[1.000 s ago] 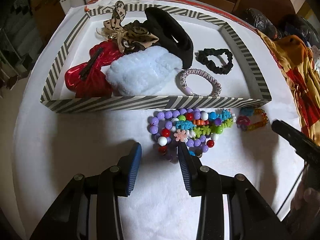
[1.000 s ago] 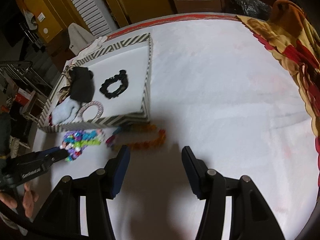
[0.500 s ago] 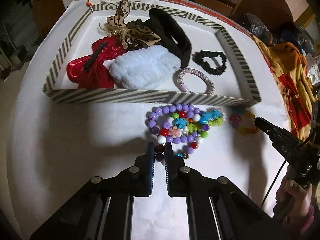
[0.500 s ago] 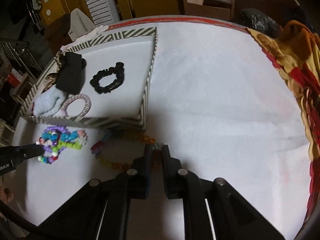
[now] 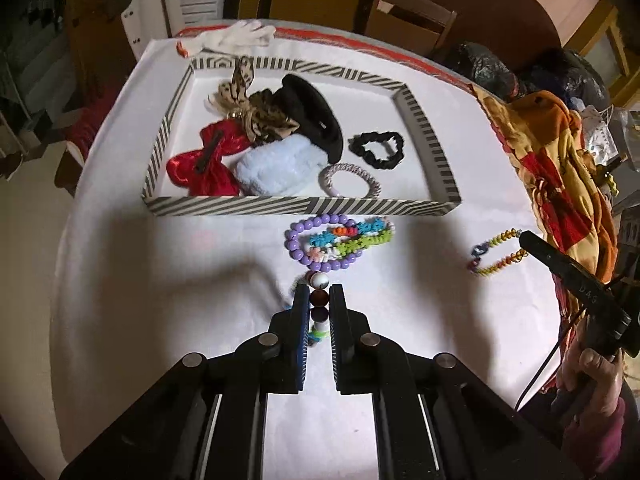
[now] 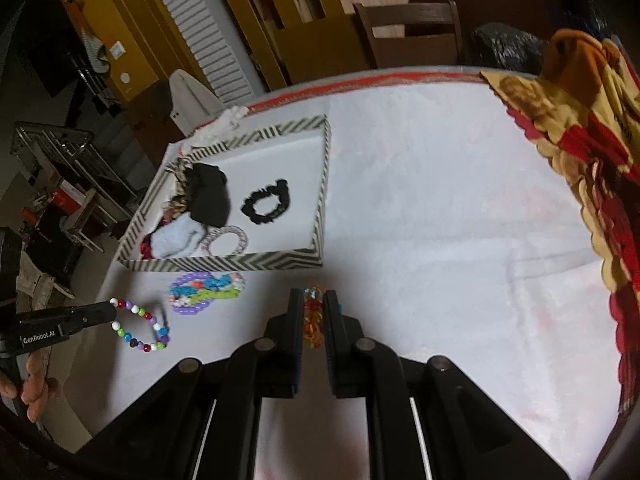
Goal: Organize jewelry
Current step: 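Carry both bead bracelets over the striped tray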
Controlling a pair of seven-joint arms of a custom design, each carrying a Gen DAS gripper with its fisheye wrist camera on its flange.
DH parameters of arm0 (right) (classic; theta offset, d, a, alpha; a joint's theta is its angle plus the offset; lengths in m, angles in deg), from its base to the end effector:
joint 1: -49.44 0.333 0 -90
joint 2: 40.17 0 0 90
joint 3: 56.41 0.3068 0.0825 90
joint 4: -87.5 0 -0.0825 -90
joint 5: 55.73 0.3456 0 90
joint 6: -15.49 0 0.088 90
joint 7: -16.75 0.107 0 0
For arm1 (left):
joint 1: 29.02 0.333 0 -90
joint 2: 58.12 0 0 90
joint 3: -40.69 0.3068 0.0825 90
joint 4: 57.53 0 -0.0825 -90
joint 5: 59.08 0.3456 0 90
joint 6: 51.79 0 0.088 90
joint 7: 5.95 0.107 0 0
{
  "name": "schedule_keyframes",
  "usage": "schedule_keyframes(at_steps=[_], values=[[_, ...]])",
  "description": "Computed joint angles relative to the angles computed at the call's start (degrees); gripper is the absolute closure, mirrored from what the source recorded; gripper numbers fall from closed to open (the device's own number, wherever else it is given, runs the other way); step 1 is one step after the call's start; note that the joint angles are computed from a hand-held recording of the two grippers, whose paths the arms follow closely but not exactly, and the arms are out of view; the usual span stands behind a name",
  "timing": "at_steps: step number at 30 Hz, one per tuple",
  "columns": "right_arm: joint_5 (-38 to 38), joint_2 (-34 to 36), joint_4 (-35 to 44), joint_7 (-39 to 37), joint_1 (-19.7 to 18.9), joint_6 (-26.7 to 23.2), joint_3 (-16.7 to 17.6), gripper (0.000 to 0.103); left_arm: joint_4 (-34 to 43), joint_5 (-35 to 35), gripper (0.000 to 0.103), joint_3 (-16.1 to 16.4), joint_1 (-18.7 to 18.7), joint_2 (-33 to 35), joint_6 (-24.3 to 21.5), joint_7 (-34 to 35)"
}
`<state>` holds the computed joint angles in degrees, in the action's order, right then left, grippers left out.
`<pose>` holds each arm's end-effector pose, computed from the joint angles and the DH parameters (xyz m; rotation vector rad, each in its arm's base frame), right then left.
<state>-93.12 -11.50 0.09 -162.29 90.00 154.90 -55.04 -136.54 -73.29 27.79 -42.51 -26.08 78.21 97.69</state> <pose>0.5163 0.4573 0.4219 -1.3657 2.1637 -0.4337 0.6415 -0.2851 0.4383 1.5155 -2.6044 0.7192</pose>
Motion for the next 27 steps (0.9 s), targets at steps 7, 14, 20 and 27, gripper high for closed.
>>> schedule_keyframes(at_steps=[7,14,20,27], values=[[-1.86,-1.52,0.48,-0.25,0.68,-0.49,0.09,0.094,-2.31,1.96,0.097,0.63,-1.34,-2.27,3.64,-1.29],[-2.11,-0.58,3.55,-2.48,0.90,-1.48,0.25,0.094,-2.47,2.72,0.097,0.44,-1.81,-2.64,5.32,-1.76],[-1.63,0.33,5.42,-3.88,0.96,-1.59,-0.14,0.094,-0.26,4.09,0.097,0.64,-2.73,-1.51,5.74,-1.99],[-0.52,1.82,7.79,-5.51,0.78,-1.72,-0.62,0.094,5.38,6.55,0.097,1.36,-4.05,1.91,3.99,-3.27]])
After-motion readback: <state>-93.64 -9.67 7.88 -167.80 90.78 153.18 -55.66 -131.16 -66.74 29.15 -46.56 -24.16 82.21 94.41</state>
